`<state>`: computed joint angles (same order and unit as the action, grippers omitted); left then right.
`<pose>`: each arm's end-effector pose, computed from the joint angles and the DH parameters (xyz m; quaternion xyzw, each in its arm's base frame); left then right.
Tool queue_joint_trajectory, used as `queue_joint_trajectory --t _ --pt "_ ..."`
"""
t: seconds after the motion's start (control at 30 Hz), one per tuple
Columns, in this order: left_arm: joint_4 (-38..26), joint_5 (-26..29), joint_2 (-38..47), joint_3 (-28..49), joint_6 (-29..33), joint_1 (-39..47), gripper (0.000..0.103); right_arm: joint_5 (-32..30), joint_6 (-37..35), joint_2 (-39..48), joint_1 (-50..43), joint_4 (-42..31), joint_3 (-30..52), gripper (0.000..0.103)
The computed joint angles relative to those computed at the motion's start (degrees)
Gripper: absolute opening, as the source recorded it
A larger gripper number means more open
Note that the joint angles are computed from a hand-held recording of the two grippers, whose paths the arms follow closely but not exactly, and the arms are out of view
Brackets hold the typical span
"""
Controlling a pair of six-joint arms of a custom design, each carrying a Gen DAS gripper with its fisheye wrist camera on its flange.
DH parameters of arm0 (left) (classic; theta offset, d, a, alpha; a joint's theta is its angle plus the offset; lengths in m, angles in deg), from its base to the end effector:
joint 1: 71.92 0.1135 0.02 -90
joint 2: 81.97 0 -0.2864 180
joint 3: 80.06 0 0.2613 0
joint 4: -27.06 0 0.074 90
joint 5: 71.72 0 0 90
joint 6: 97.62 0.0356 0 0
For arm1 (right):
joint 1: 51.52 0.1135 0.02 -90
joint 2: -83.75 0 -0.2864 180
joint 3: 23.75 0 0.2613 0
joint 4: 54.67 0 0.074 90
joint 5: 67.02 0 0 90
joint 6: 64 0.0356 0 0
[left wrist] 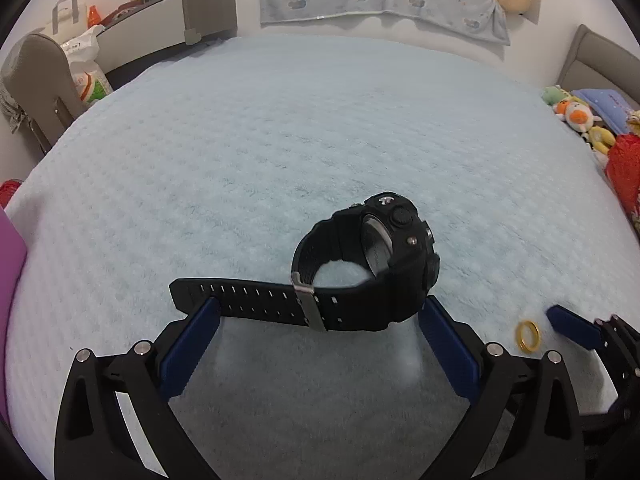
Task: Organize jewelry
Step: 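Grasp the black wristwatch with the left tool while the right tool grasps the gold ring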
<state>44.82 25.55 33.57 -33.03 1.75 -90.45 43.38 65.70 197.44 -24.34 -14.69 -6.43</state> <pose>0.2909 -0.1023 0.0441 0.2473 0.9072 -0.0863 0.3293 0.1529 0.0646 0.0267 0.1536 0.9310 0.0153 0.3309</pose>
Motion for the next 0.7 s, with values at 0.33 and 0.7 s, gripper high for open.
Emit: queue_joint_trajectory --t 0.33,0.7 --pt "-3.5 -8.2 3.2 6.0 -2.3 -4.1 0.098 0.6 -0.2 0.8 -0.1 -0.4 1.0 0.077" --pt "-2.0 -8.6 3.9 6.7 -3.0 -3.6 0.091 1.2 -0.5 -0.2 -0.2 -2.1 1.3 0.072"
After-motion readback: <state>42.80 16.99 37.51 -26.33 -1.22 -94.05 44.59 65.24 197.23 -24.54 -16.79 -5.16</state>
